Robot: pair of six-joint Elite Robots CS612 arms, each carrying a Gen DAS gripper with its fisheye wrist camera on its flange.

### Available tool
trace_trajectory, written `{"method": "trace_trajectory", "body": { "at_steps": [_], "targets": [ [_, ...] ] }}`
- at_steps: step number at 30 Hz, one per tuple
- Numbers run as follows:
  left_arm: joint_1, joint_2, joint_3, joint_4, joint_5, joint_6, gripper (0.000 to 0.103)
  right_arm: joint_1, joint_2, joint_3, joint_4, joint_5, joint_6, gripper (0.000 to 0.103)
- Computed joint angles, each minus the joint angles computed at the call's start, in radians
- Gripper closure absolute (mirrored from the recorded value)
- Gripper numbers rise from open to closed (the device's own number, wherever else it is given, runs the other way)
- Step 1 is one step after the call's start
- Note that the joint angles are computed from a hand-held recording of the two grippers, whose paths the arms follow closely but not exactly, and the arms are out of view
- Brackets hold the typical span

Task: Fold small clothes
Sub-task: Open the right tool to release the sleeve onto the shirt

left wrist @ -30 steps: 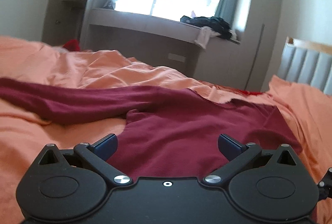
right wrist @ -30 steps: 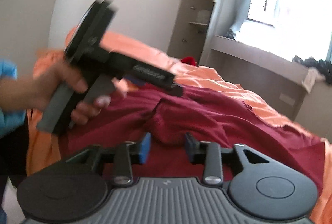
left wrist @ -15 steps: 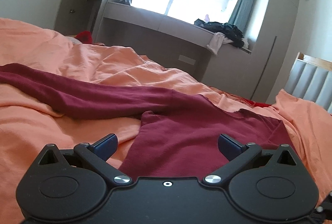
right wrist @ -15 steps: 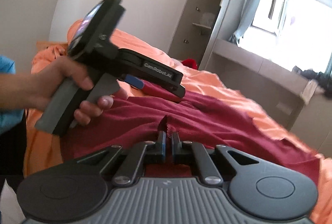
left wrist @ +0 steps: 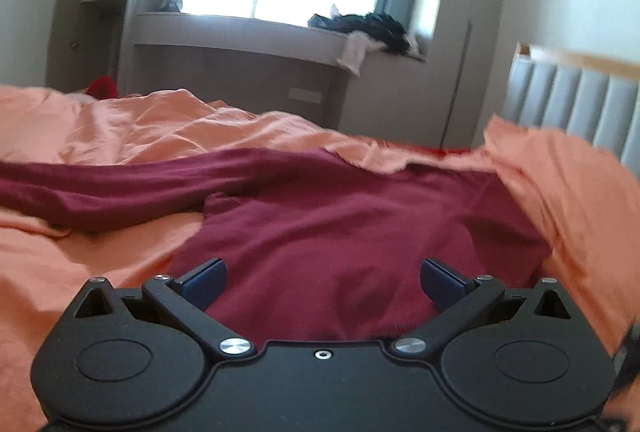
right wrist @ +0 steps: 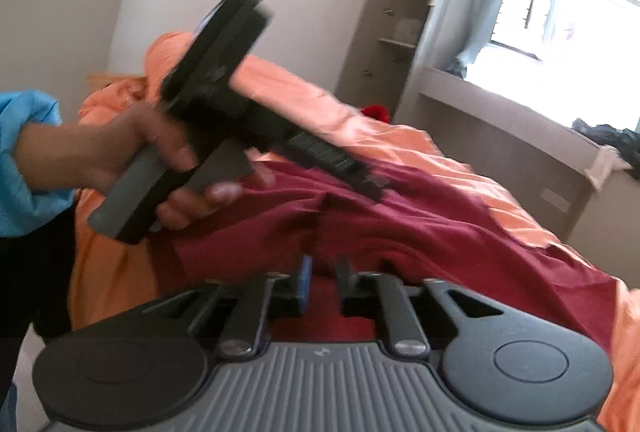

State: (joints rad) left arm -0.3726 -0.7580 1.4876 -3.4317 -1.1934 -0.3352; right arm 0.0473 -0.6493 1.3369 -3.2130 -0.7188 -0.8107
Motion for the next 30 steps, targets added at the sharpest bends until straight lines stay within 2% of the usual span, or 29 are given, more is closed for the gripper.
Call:
{"method": "trace_trajectory", "body": {
  "at_steps": [1, 2, 3, 4, 6, 8, 10, 12, 15, 17, 20, 22, 25, 27, 28, 29, 30],
  "targets": [
    [-0.002, 0.001, -0.002, 0.012, 0.004, 0.018, 0.0, -0.007, 0.006, -0.006, -0.031, -0.004, 0.034, 0.058],
    [-0.004, 0.002, -0.003, 0.026, 0.009, 0.033, 0.0, -0.014, 0.012, -0.013, -0.067, -0.018, 0.072, 0.051],
    [-0.007, 0.003, -0.005, 0.044, 0.018, 0.04, 0.0, -0.019, 0.02, -0.02, -0.106, -0.047, 0.106, 0.05],
    [-0.008, 0.002, -0.007, 0.065, 0.03, 0.039, 0.0, -0.023, 0.029, -0.031, -0.145, -0.086, 0.134, 0.044],
    [-0.009, 0.0, -0.008, 0.111, 0.048, 0.023, 0.0, -0.025, 0.052, -0.059, -0.212, -0.213, 0.204, 0.032],
    [-0.001, -0.003, -0.003, 0.113, 0.022, -0.007, 0.0, -0.02, 0.073, -0.095, -0.225, -0.367, 0.263, 0.022],
    [0.005, -0.007, 0.002, 0.116, 0.012, -0.026, 0.0, -0.011, 0.099, -0.138, -0.227, -0.523, 0.295, 0.02],
    [0.008, -0.01, 0.007, 0.115, 0.015, -0.043, 0.0, -0.007, 0.125, -0.181, -0.21, -0.62, 0.3, 0.019],
    [0.011, -0.012, 0.01, 0.1, 0.017, -0.059, 0.0, -0.004, 0.168, -0.253, -0.173, -0.682, 0.272, 0.018],
    [0.009, -0.007, 0.015, 0.044, 0.016, -0.061, 0.0, -0.005, 0.198, -0.302, -0.148, -0.687, 0.281, 0.018],
    [0.018, 0.003, 0.019, -0.07, -0.052, -0.083, 0.0, -0.001, 0.241, -0.362, -0.144, -0.696, 0.282, 0.019],
    [0.023, 0.005, 0.018, -0.093, -0.095, -0.102, 0.0, -0.001, 0.276, -0.408, -0.176, -0.68, 0.249, 0.02],
    [0.022, 0.009, 0.012, -0.09, -0.123, -0.077, 0.0, 0.003, 0.326, -0.485, -0.218, -0.668, 0.225, 0.025],
    [0.013, 0.01, 0.006, -0.057, -0.097, -0.017, 0.0, 0.007, 0.348, -0.523, -0.228, -0.682, 0.207, 0.038],
    [0.008, 0.01, 0.002, -0.04, -0.081, 0.018, 0.0, 0.009, 0.353, -0.533, -0.226, -0.691, 0.203, 0.056],
    [0.004, 0.011, -0.002, -0.018, -0.065, 0.047, 0.0, 0.011, 0.357, -0.543, -0.214, -0.699, 0.207, 0.082],
    [0.001, 0.01, -0.004, 0.006, -0.052, 0.065, 0.0, 0.011, 0.357, -0.55, -0.197, -0.707, 0.223, 0.092]
  ]
}}
